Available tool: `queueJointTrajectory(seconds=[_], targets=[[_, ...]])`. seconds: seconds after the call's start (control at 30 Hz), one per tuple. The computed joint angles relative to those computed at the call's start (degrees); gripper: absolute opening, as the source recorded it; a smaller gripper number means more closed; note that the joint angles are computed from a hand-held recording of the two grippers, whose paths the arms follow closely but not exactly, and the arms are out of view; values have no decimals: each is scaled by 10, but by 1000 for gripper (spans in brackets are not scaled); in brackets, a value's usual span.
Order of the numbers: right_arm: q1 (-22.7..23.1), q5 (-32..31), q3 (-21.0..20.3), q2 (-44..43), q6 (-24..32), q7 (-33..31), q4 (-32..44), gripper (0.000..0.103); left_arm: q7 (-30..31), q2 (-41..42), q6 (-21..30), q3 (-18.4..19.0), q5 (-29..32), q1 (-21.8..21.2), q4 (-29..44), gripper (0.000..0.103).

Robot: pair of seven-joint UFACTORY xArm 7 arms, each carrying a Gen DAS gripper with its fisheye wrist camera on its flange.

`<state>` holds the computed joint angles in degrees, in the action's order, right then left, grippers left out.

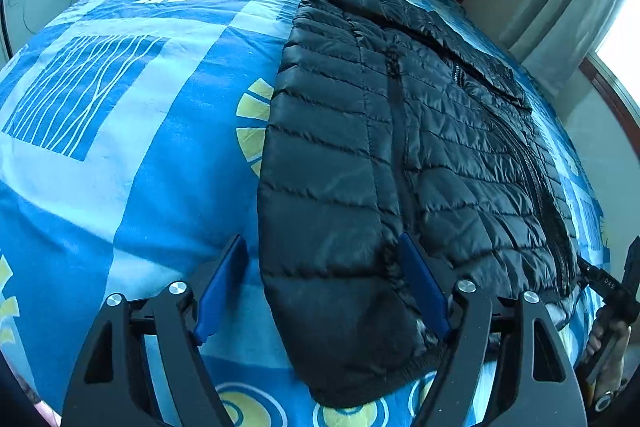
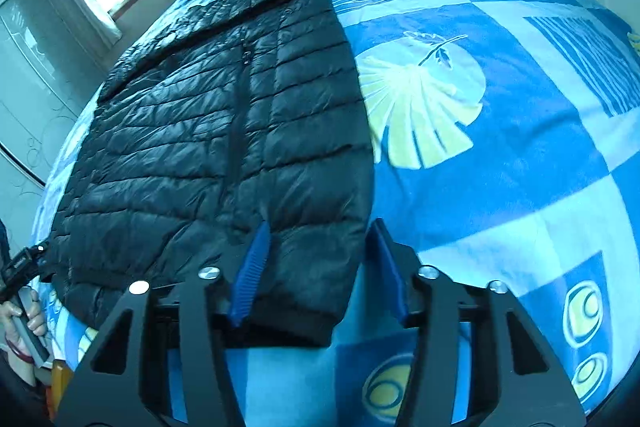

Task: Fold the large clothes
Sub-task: 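Grasp the jacket hem with both grippers and lift it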

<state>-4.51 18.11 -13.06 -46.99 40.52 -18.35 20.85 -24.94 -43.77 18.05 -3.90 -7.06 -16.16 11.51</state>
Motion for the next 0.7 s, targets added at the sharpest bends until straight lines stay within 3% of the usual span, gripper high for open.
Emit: queueJointTrajectory(seconds=[0.13, 0.17, 0.3, 0.43, 0.5, 0.7], targets=[[0, -3, 4, -11, -2, -1, -6, 40, -7, -11, -4, 4, -8, -9, -7, 63], [2, -2, 3, -16, 0, -3, -7, 36, -3, -11, -7, 11, -13, -17, -8, 57], [16, 15, -9, -18, 8, -11, -4, 20, -12, -12, -9, 0, -12, -14, -9, 52], [15, 21, -7, -25, 9, -9, -7, 17, -21, -19, -10, -4, -13, -17, -12, 42], [16, 27, -11, -31, 12, -10, -8, 15, -33, -28, -4, -19, -4, -8, -13, 31], [24, 47, -32, -48, 21, -26, -7, 12, -47, -63, -1, -19, 5, -7, -23, 19]])
